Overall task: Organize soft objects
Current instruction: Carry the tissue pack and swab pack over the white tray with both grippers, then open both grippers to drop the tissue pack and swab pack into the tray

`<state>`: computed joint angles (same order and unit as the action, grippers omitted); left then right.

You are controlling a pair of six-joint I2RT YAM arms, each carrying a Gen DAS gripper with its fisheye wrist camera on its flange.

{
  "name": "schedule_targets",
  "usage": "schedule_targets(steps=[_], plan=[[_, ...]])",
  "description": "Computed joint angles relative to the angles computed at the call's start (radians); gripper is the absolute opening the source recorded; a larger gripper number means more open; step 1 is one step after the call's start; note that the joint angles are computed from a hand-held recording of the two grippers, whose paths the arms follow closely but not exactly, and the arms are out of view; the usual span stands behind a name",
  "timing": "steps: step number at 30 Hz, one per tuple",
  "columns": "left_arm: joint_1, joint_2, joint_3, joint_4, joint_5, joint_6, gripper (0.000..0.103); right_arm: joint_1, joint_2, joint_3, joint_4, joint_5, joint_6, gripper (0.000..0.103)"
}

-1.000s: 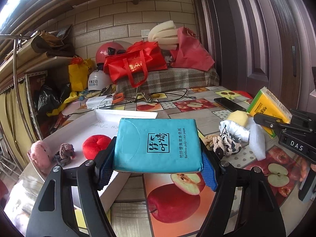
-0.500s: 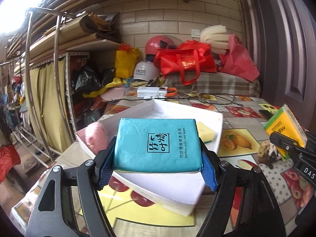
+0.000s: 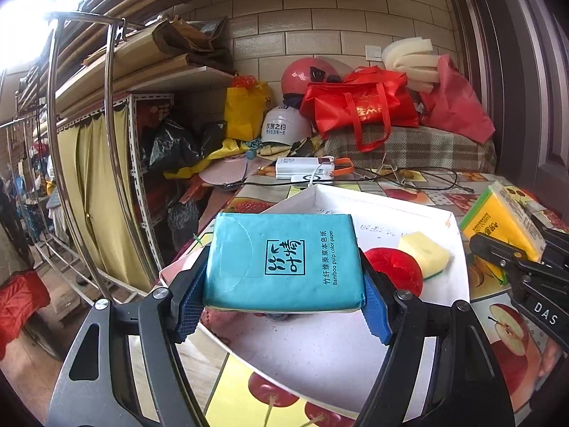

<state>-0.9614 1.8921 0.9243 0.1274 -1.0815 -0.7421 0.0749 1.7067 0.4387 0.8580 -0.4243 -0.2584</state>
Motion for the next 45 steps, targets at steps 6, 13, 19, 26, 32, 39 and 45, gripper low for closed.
schedule_targets(steps=[6, 13, 19, 26, 32, 39, 45], plan=[[0.092, -0.019, -0.029, 0.081, 0.141, 0.049, 0.075, 0.074, 0.097, 0.151, -0.05, 0.131, 0.042, 0.024], [0.118, -0.002, 0.002, 0.081, 0.221, 0.097, 0.075, 0.112, 0.167, 0.286, -0.158, 0.199, 0.079, 0.024], [0.153, 0.018, 0.035, 0.069, 0.316, 0.133, 0.075, 0.133, 0.166, 0.288, -0.168, 0.203, 0.035, 0.024], [0.138, 0.01, 0.028, 0.044, 0.237, 0.081, 0.103, 0.14, 0.161, 0.275, -0.131, 0.211, 0.027, 0.103], [0.131, 0.008, 0.031, 0.019, 0.188, 0.036, 0.103, 0.147, 0.161, 0.256, -0.08, 0.215, 0.017, 0.103], [0.131, -0.006, 0.013, -0.01, 0.149, -0.045, 0.103, 0.126, 0.158, 0.212, 0.016, 0.184, 0.056, 0.103], [0.121, -0.007, 0.015, -0.027, 0.116, -0.067, 0.103, 0.12, 0.147, 0.166, 0.089, 0.181, 0.071, 0.103]])
